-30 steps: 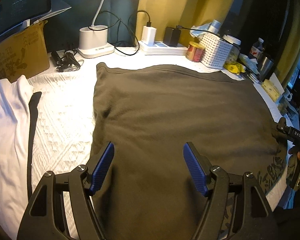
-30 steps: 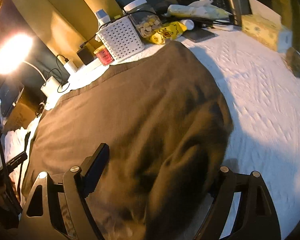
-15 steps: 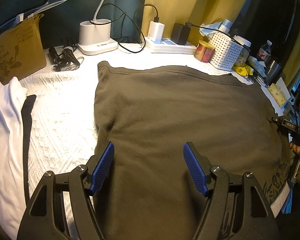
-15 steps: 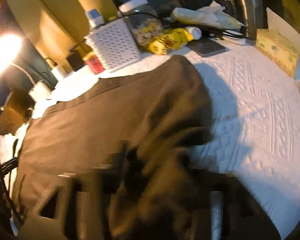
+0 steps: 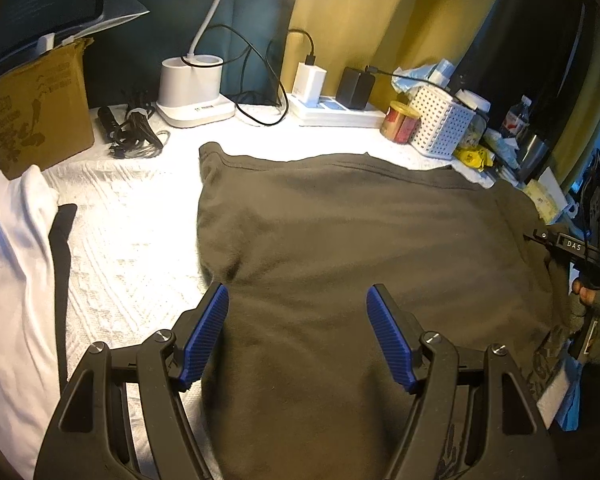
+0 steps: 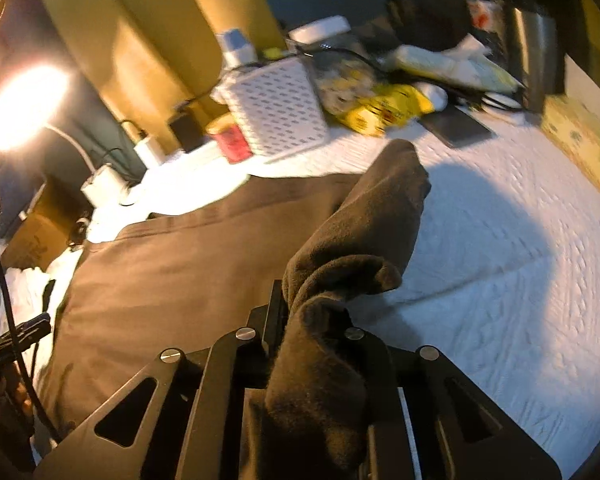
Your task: Fold small clothes
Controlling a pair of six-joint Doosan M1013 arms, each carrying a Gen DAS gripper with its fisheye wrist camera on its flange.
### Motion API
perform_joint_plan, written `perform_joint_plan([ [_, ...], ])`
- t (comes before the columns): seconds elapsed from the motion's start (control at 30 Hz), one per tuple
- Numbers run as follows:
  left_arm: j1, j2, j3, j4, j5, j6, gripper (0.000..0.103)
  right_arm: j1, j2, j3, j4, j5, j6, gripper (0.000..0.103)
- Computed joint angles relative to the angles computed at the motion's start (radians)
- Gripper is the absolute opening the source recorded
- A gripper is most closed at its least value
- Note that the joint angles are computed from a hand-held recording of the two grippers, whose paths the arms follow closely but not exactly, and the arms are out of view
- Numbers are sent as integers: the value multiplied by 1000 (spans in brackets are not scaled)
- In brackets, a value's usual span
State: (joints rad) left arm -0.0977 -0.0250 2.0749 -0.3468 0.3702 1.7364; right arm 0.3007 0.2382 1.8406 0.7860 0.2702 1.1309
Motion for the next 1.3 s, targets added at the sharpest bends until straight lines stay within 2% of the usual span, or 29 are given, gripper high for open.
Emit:
perform_joint_plan([
  [0.07,11,-10,9,-77,-9,69,72,17,0,-11,-9,6,-7,14],
  [0.3,48,-28,34,-224,-21,200,72,76,11,-59,-82,37,1,13],
  [0.53,93,-57,64,-407,-17,390,72,131,32,-109,-212,66,92,13],
  [0.83,147,-79,92,-467,-17,464,72,193,69,-167,-307,102,153,13],
  [1.3,207,-110,125,-502,-21,514,72,278,126,-236,-272,159,64,12],
])
